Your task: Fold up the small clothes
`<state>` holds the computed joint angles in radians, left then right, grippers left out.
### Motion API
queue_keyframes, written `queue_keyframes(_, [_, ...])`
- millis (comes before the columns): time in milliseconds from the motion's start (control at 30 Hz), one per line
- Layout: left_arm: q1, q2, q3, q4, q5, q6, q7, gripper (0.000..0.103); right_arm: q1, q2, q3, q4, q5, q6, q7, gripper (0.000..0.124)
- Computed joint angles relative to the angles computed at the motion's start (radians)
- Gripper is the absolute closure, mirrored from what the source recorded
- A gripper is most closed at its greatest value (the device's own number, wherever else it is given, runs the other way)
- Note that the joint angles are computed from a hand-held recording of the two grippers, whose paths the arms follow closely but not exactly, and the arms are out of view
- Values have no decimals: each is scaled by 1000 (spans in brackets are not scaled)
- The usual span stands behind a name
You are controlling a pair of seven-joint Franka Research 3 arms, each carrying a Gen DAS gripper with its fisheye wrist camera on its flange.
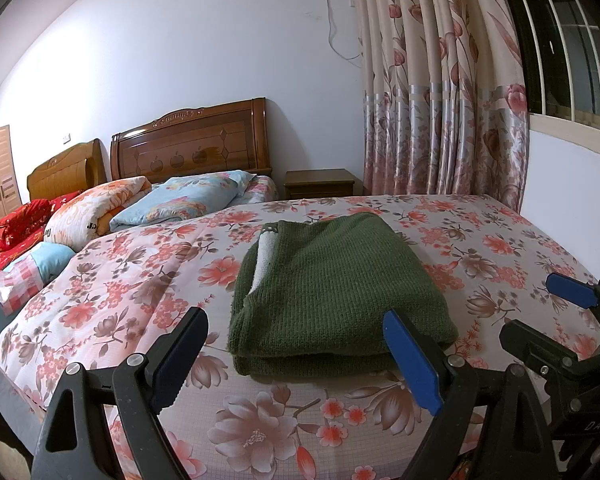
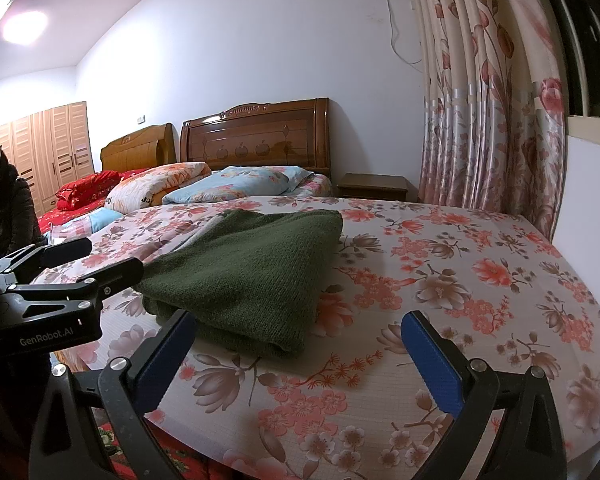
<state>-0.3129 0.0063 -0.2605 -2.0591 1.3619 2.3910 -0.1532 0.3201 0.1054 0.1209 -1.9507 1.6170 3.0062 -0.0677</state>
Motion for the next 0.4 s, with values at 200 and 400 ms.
queue_keyframes(200, [-2,1,-1,0,-4,-9,1,12,0,0,1,-1,-7,1,8,21])
queue_keyframes(400, [-7,-1,-2,-7,-14,-35,-6,12,1,0,2,-3,-13,1,17,21])
